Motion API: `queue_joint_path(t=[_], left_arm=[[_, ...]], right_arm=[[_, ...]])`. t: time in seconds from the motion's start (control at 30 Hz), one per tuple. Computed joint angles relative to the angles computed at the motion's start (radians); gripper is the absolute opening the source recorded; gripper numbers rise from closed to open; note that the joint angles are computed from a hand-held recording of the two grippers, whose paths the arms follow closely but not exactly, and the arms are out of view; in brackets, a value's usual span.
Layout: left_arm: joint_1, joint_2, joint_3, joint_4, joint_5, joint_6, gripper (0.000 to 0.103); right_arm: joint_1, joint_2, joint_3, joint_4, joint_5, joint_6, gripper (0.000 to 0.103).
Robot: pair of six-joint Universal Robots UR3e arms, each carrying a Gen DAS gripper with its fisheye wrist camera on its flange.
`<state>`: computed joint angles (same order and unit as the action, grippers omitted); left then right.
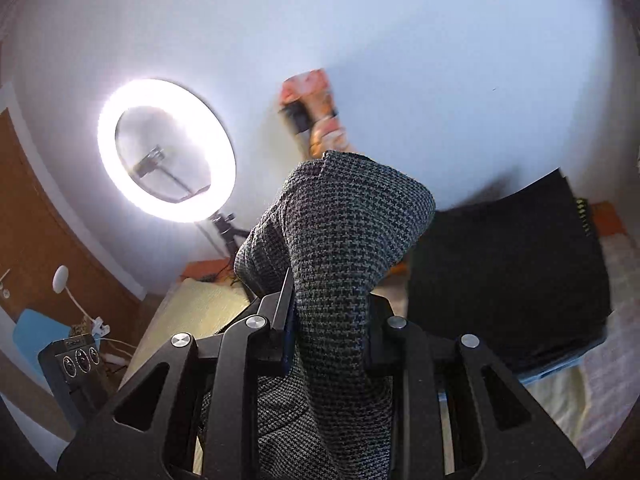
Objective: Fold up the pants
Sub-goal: 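Lift the folded trousers with both tools and carry them onto the jeans stack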
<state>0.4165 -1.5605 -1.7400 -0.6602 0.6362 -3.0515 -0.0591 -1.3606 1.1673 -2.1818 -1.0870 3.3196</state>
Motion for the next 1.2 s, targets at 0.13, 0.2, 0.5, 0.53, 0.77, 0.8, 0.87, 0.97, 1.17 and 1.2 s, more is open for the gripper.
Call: queue_joint_path(t=[0.13, 0.2, 0.5, 0.53, 0.77, 0.8, 0.87, 0.97, 1.17, 1.2], left_arm=[[-0.147, -0.148, 0.135, 0.154, 0.082, -0.146, 0.023], [-0.221, -0.226, 0.227, 0.196, 0.136, -0.194, 0.023], [-0.401, -0.518, 0.562, 0.244, 0.291, -0.296, 0.023], [-0.407, -0.536, 0.575, 0.243, 0.298, -0.3, 0.023], [-0.447, -0.672, 0.705, 0.161, 0.385, -0.27, 0.023], [-0.454, -0.703, 0.752, 0.12, 0.399, -0.255, 0.023], [-0.456, -0.721, 0.781, 0.066, 0.411, -0.231, 0.026], [-0.454, -0.712, 0.771, 0.024, 0.426, -0.192, 0.04], [-0.436, -0.621, 0.674, 0.039, 0.44, -0.157, 0.064], [-0.435, -0.619, 0.693, 0.01, 0.434, -0.152, 0.064]], right_arm=[[-0.087, 0.038, -0.118, 0.093, 0.026, -0.092, 0.025], [-0.124, 0.078, -0.197, 0.135, 0.03, -0.139, 0.025], [-0.231, 0.325, -0.527, 0.269, 0.077, -0.27, 0.025], [-0.233, 0.354, -0.554, 0.277, 0.075, -0.282, 0.025], [-0.219, 0.552, -0.711, 0.327, 0.022, -0.326, 0.027], [-0.215, 0.575, -0.733, 0.337, 0.002, -0.333, 0.029], [-0.19, 0.644, -0.825, 0.387, -0.103, -0.338, 0.039], [-0.164, 0.693, -0.884, 0.414, -0.224, -0.327, 0.051], [-0.169, 0.553, -0.647, 0.214, -0.34, -0.222, 0.077], [-0.186, 0.511, -0.591, 0.189, -0.308, -0.212, 0.077]])
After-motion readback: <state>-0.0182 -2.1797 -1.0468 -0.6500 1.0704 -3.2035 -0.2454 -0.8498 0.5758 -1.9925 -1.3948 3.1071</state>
